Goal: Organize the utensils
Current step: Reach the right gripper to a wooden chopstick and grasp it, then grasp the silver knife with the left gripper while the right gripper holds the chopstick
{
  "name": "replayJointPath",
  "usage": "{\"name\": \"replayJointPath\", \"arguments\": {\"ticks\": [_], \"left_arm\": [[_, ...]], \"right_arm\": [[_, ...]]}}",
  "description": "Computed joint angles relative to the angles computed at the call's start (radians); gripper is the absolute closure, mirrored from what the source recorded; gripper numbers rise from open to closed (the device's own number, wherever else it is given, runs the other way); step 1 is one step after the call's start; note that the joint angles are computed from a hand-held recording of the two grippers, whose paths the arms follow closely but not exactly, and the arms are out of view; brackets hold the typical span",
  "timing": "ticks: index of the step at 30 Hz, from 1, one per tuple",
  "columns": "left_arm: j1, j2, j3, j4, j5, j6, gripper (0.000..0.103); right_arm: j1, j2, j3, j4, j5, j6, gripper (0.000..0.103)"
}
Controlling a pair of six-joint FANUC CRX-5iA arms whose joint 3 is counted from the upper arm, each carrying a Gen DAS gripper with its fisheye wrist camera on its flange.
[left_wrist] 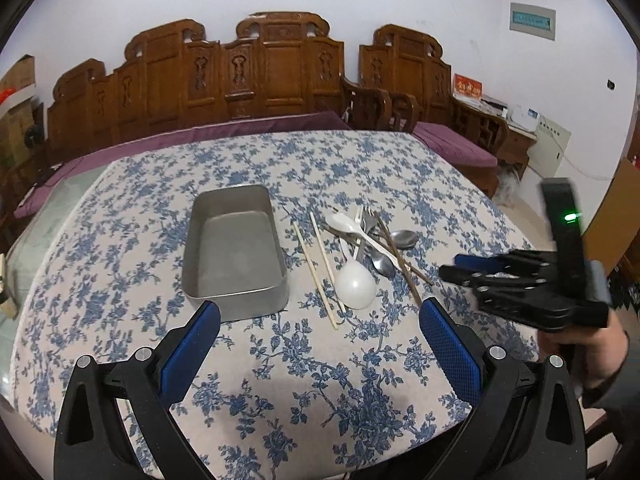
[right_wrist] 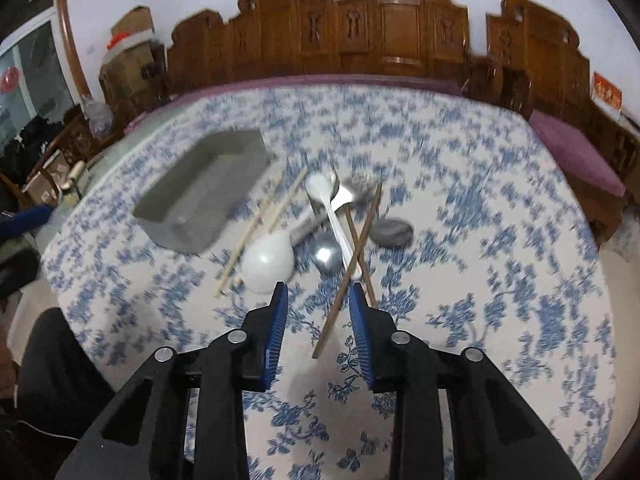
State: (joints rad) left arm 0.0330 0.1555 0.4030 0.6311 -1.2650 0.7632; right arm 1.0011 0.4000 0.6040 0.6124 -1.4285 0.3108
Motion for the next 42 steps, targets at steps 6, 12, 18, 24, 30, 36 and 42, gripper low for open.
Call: {"name": "replayJointPath", "arguments": {"ticks": [6,12,18,24,30,36,42], "left_arm": [[-0.023,0.040,0.030,-0.026,-0.028,0.012,0.013],[-0.048,0.073,0.058,-0.052,-0.046,0.023,0.024],[-0.078,0.094,0.073,-0.080,-0.043,0.033,0.024],[-0.110,0.130,0.115,-0.109,-0.054,0.049,0.026],[-0.145,0.182,0.181,-0.152,-0.065,0.078,0.032],[-0.186,0.244,0.262,-0.193,-0.084,0.115,0.041],[-0.230,0.352,0.419,-0.262,-0.143,0.189,0.051]], "right_arm": [[-0.055,0.040,0.000,-0.091,0.015,0.031,0.077],[-0.080,0.081,0.034,-0.102,-0.016,0.060,0.079],[-0.091,0.104,0.077,-0.127,-0.066,0.092,0.088],[-0.087,0.086,0.061,-0.123,-0.094,0.065,0.097],[-0.063,0.008,-0.018,-0.055,-0.067,0.038,0.098],[-0.039,-0.056,-0.087,-0.007,-0.039,0.010,0.097],[-0.036,-0.083,-0.111,0.033,-0.030,-0.010,0.097]]}}
